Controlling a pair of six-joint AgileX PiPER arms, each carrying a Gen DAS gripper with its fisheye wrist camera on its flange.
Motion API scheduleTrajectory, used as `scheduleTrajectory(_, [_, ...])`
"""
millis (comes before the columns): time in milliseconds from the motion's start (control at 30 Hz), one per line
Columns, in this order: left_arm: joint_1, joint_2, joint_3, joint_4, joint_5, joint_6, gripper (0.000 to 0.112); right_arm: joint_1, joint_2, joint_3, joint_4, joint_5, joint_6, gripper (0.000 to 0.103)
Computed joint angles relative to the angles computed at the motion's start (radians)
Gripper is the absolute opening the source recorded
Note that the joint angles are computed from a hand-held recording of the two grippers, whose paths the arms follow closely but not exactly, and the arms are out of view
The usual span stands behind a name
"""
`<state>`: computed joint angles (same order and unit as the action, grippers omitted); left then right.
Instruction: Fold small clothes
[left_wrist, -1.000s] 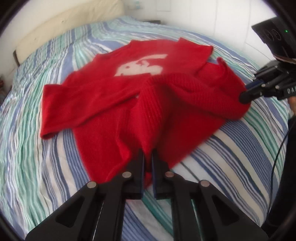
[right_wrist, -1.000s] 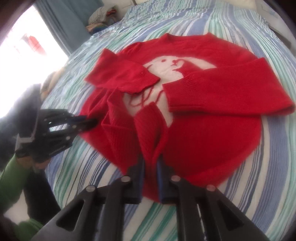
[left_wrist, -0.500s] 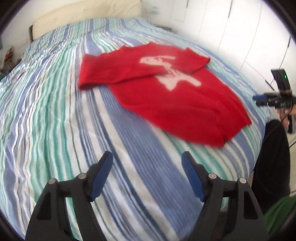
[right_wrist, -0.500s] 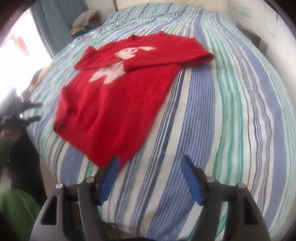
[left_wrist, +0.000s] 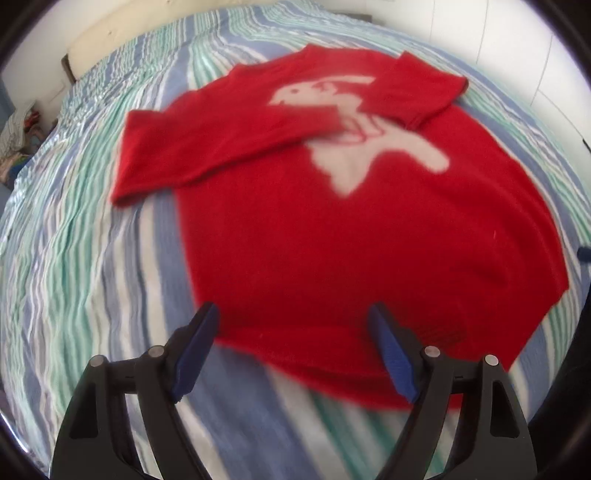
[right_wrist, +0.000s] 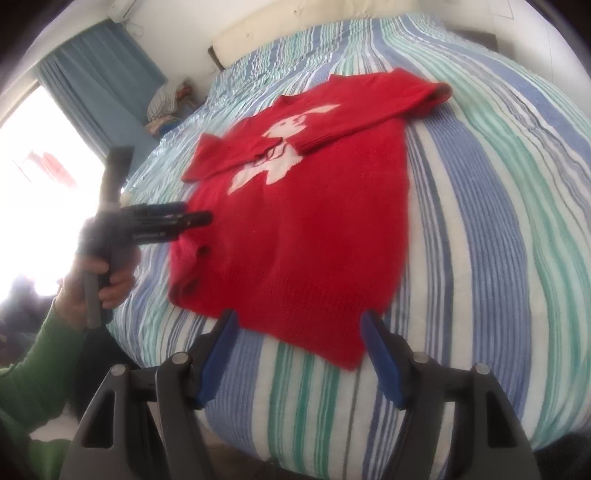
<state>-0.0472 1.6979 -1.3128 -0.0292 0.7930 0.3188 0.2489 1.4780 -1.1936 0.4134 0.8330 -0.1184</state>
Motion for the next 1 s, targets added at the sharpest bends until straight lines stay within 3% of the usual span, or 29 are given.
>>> scheduleTrajectory(100, [0.141,-0.182,0.220,0.053,-0.043,0.102,0.087,-0.020,-0.076,0.045,-0.093,0.016,0.041,0.068])
scheduleTrajectory(167, [0.254,-0.266,0.277,0.024,-0.020,0.186,0.087,-0.044,-0.116,0.070,-0.126,0.027,0.063,0.068])
scheduleTrajectory(333, [0.435,-0.288,0.239,-0.390,0.163,0.420,0.091,-0.109,-0.108,0.089,-0.026,0.000,0.027,0.068])
scheduleTrajectory(367, [0.426,-0.275,0.246,-0.456,0.175,0.437,0.091,-0.119,-0.090,0.089,0.028,-0.008,-0.004,0.068])
scheduleTrajectory(433, [0.345,-0.241,0.275,-0.519,0.122,0.421,0.090,-0.132,-0.042,0.091,0.151,-0.028,-0.082,0.068])
scheduleTrajectory(500, [0.257,-0.201,0.291,-0.537,0.056,0.380,0.084,-0.152,0.000,0.107,0.257,-0.024,-0.170,0.068])
scheduleTrajectory(600, [0.203,-0.160,0.282,-0.586,0.024,0.368,0.057,-0.207,0.042,0.156,0.434,-0.020,-0.300,0.068])
scheduleTrajectory(633, [0.199,-0.156,0.280,-0.602,0.024,0.380,0.035,-0.228,0.059,0.170,0.518,-0.004,-0.376,0.068])
scheduleTrajectory(667, [0.197,-0.148,0.272,-0.602,0.033,0.378,0.012,-0.235,0.080,0.169,0.562,0.015,-0.424,0.061])
scheduleTrajectory(700, [0.201,-0.143,0.262,-0.593,0.042,0.360,0.008,-0.225,0.100,0.154,0.566,0.022,-0.444,0.051])
scheduleTrajectory(733, [0.227,-0.141,0.252,-0.611,0.068,0.367,0.006,-0.201,0.113,0.134,0.530,0.010,-0.428,0.020])
scheduleTrajectory(767, [0.253,-0.145,0.242,-0.616,0.093,0.359,0.005,-0.172,0.116,0.109,0.454,-0.012,-0.372,0.007])
scheduleTrajectory(933, [0.352,-0.207,0.238,-0.604,0.139,0.365,0.003,-0.098,0.016,0.028,0.084,0.010,-0.057,0.007])
scheduleTrajectory(1000, [0.330,-0.211,0.251,-0.562,0.113,0.334,0.001,-0.085,-0.019,0.020,0.002,0.040,0.006,0.005])
